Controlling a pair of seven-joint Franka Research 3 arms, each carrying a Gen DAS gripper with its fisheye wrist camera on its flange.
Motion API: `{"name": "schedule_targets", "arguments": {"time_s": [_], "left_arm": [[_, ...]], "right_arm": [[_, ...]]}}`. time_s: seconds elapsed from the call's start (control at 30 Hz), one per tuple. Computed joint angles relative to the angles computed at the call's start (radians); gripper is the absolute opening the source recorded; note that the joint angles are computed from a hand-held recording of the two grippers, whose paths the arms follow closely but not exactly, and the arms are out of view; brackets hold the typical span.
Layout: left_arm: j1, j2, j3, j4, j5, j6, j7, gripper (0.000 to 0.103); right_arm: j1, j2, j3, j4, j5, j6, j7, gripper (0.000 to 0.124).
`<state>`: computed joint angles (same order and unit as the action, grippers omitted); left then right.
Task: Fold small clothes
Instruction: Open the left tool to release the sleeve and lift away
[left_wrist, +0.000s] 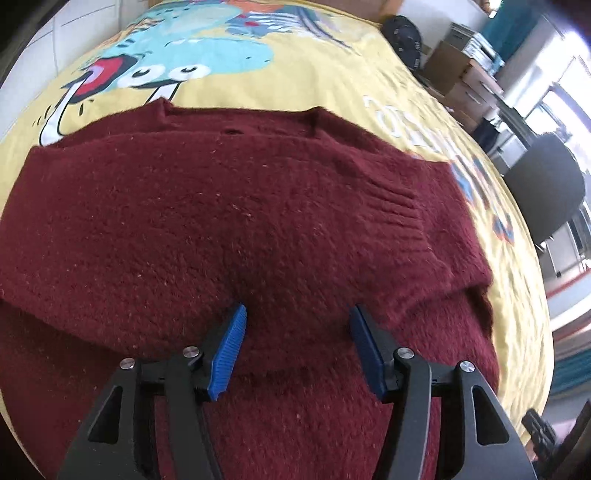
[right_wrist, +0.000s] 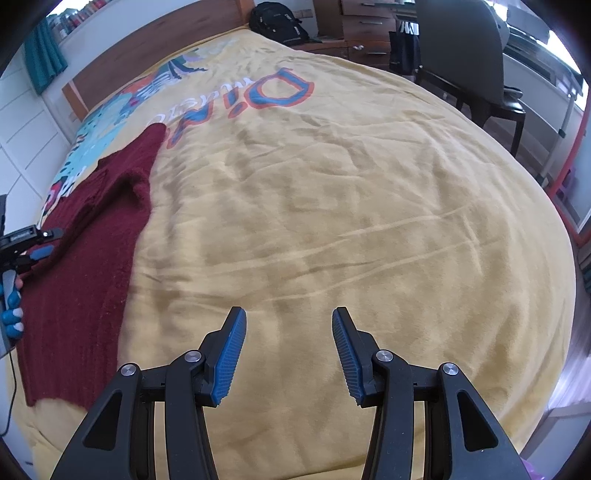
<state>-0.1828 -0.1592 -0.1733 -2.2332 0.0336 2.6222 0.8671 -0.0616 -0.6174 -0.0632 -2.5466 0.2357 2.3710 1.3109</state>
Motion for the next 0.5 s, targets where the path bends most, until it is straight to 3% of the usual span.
{"name": "schedule_targets", "arguments": {"time_s": [0.07,0.17,0.4,0.5], "left_arm": [[0.002,-0.037,0.005,-0.035,-0.005,0.028,-0.001,0.053],[0.045,-0.089,-0.004,-0.072,0.095,0.022,-0.073,0.053],[0.171,-0.192,0.005,-0.153,0.294,-0.053,-0.248,0.053],[0.177,-0.215,0.036,-0.188,0.274,-0.086,-0.260,0.053]], "right_arm": [[0.004,0.003,0.006,0.003,-0.001,0.002,0.003,0.050],[0.015,0.012,0.015,0.010,-0.001,0.006,0.008,0.050],[0.045,0.025,0.029,0.020,0.000,0.009,0.012,0.050],[0.055,0.025,0.030,0.022,0.001,0.005,0.013,0.050]]}}
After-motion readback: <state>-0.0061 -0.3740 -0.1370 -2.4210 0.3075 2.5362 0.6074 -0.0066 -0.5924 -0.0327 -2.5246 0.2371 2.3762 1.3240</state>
